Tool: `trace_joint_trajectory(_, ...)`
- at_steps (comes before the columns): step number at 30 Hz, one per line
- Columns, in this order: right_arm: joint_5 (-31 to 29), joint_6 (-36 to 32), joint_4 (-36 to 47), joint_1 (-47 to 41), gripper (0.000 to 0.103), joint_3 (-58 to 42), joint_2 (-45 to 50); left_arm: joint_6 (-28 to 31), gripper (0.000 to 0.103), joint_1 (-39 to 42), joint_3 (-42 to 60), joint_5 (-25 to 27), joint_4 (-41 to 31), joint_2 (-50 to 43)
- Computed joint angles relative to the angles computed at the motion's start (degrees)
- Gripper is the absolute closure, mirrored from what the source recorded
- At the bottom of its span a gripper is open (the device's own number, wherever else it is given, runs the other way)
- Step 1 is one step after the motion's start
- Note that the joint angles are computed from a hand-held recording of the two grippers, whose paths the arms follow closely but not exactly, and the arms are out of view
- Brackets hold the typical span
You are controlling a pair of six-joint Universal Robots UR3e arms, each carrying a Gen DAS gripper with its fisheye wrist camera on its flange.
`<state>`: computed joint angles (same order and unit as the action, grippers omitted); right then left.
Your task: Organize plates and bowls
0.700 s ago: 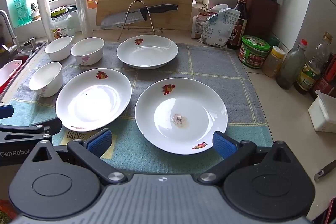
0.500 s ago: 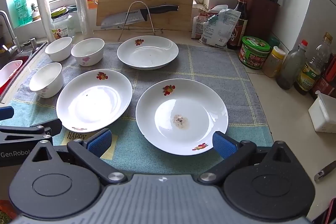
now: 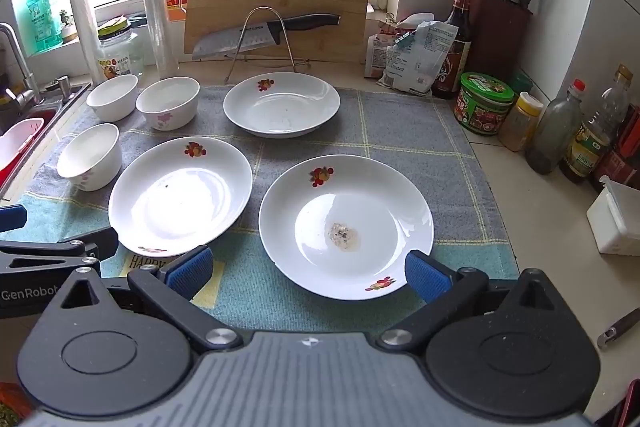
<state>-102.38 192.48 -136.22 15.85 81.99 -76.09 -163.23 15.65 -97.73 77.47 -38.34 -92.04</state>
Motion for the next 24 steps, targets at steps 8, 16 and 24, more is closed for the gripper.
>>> trace_joint_trajectory(8,0.1,-0.1,-0.2,0.0,0.0,-0.3,0.5,-0.4,0.001,-0.2,0.6,0.4,-0.7,0.1)
trace_joint_trajectory(16,0.0,-0.2,-0.6,-0.1,0.0,-0.2,0.5,-0.8,0.001,-0.4,0.2,0.6,-0.2,0.0)
trace_joint_trajectory(24,0.2,-0.4,-0.7,-0.2,0.0,0.0,0.3,-0.7,0.001,-0.3,0.1,0.6,-0.2,0.1)
